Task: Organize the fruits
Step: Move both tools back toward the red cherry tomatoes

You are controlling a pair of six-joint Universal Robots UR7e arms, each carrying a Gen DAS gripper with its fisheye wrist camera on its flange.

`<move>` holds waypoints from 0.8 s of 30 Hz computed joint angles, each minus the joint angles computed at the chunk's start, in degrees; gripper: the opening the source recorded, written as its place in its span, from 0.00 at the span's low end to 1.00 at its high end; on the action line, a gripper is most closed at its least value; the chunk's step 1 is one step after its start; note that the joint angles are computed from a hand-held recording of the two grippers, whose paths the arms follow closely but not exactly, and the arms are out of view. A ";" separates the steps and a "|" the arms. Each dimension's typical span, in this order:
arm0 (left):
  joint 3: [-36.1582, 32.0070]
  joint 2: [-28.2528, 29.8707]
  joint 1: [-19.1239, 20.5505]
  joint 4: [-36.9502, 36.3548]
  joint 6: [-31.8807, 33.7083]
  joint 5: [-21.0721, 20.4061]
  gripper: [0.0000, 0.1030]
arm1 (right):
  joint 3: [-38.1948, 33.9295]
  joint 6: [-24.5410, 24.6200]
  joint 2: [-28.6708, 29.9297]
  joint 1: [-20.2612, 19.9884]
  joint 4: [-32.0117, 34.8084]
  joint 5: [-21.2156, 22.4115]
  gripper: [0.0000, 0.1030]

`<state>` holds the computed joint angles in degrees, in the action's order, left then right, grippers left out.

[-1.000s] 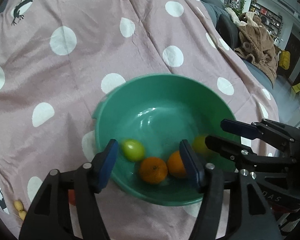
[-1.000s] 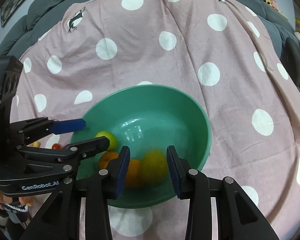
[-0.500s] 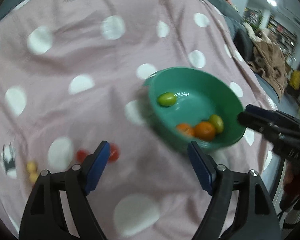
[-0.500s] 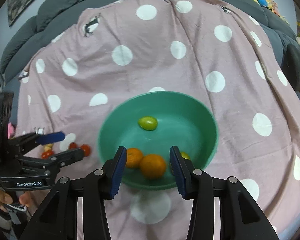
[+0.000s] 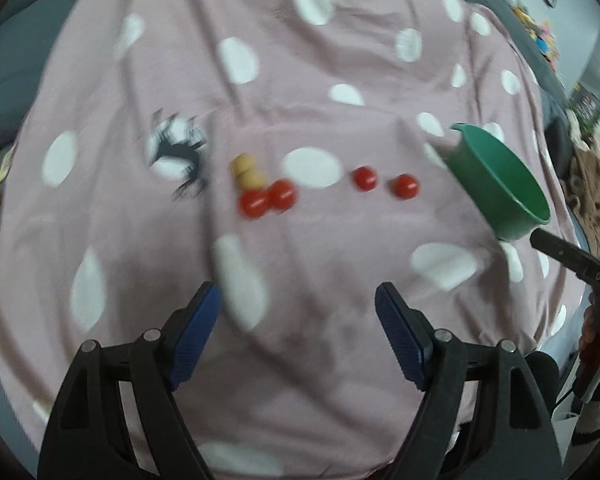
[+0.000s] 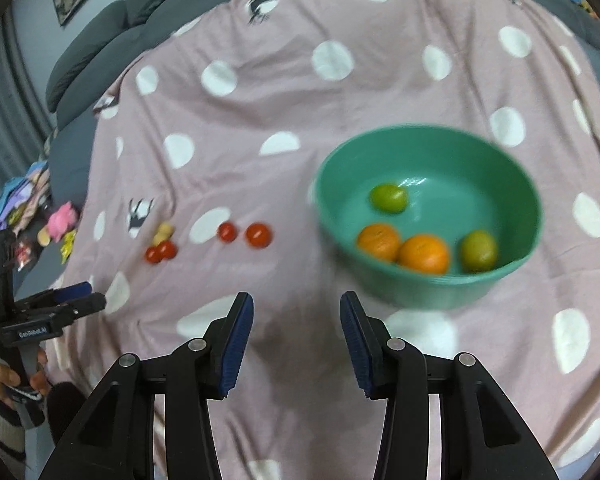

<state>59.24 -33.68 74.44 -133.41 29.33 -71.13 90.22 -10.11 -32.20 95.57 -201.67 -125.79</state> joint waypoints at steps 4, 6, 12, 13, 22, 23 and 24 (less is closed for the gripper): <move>0.13 -0.95 1.54 1.35 -2.89 -1.02 0.78 | -2.25 2.82 1.61 -0.14 5.57 1.72 0.44; -0.11 -1.01 1.95 2.00 -3.33 -1.84 0.78 | -3.86 3.23 2.61 0.16 7.95 1.99 0.44; -2.11 -0.10 2.67 4.12 -3.57 -5.26 0.76 | -8.53 1.54 4.99 1.14 13.76 2.74 0.44; -2.52 0.12 2.75 4.42 -3.50 -5.71 0.76 | -9.45 1.12 5.53 1.32 14.59 2.75 0.44; -8.19 3.08 3.46 8.21 -2.55 -8.64 0.69 | -16.70 -1.57 9.38 1.74 19.46 3.16 0.44; -9.01 3.62 3.42 8.54 -2.26 -8.81 0.69 | -17.32 -1.57 9.77 1.73 19.14 2.89 0.44; -9.98 4.25 3.30 9.14 -1.85 -9.03 0.69 | -18.01 -1.43 10.12 1.65 18.93 2.57 0.44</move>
<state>49.26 -29.43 77.74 -124.27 27.48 -80.16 72.21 -11.55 -22.08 97.23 -182.74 -123.22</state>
